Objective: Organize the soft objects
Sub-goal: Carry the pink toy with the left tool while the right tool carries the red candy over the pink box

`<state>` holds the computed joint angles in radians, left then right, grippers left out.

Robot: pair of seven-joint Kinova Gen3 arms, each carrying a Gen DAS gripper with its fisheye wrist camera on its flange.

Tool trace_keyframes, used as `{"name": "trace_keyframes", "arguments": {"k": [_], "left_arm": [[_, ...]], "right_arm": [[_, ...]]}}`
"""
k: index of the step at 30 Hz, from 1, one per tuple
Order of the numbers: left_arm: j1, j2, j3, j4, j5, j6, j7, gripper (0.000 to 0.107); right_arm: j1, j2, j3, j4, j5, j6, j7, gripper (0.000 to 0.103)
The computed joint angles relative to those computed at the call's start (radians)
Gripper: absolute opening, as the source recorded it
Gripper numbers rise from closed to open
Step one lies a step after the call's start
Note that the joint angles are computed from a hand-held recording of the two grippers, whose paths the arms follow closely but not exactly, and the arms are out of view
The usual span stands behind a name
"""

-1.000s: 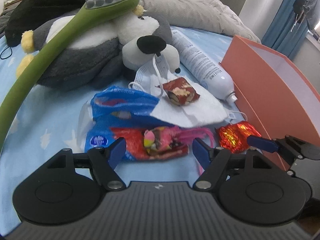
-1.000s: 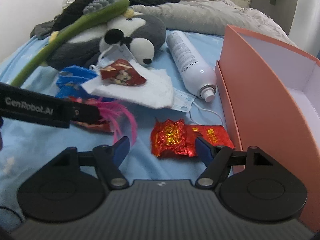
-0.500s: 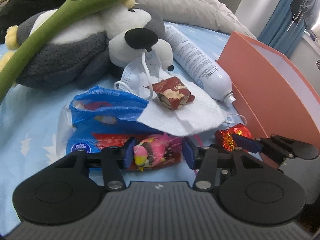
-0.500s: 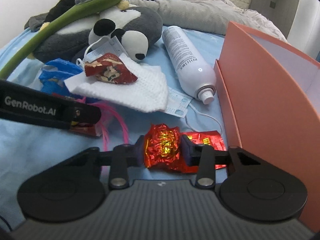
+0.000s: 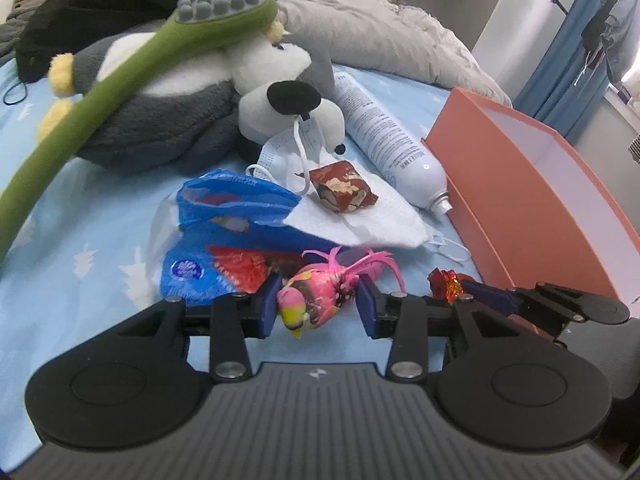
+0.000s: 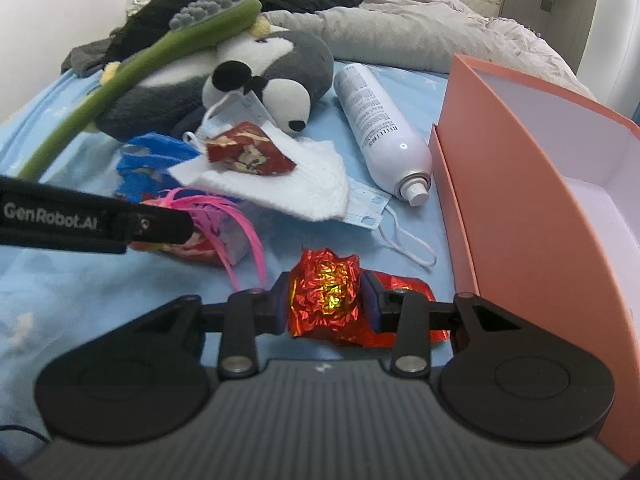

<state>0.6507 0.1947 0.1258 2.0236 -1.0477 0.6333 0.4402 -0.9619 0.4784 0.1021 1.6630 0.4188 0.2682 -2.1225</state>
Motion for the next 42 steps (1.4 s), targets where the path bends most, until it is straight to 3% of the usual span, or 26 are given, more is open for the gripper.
{"name": "trace_keyframes", "arguments": {"k": [11,14,18,25,34,42], "left_arm": [[0.104,-0.063,0.109,0.000,0.014,0.241,0.120,0.046],[0.126,-0.078,0.140,-0.006,0.021,0.302,0.150,0.046],[0.154,-0.092,0.178,-0.024,0.032,0.379,0.181,0.047],[0.192,-0.108,0.222,-0.061,0.040,0.468,0.217,0.047],[0.203,-0.120,0.234,-0.148,0.009,0.524,0.153,0.046],[0.181,-0.104,0.218,-0.279,-0.042,0.528,-0.010,0.047]], "right_arm": [[-0.077,-0.133,0.049,0.125,0.050,-0.047,-0.087,0.040],[-0.040,-0.168,0.001,0.144,0.042,-0.047,-0.091,0.040],[-0.067,-0.214,0.015,0.179,0.093,-0.049,-0.164,0.040],[0.020,-0.288,-0.095,0.218,0.120,-0.035,-0.207,0.040],[0.093,-0.353,-0.154,0.218,0.244,-0.038,-0.314,0.040],[0.170,-0.392,-0.189,0.177,0.372,-0.039,-0.403,0.040]]}}
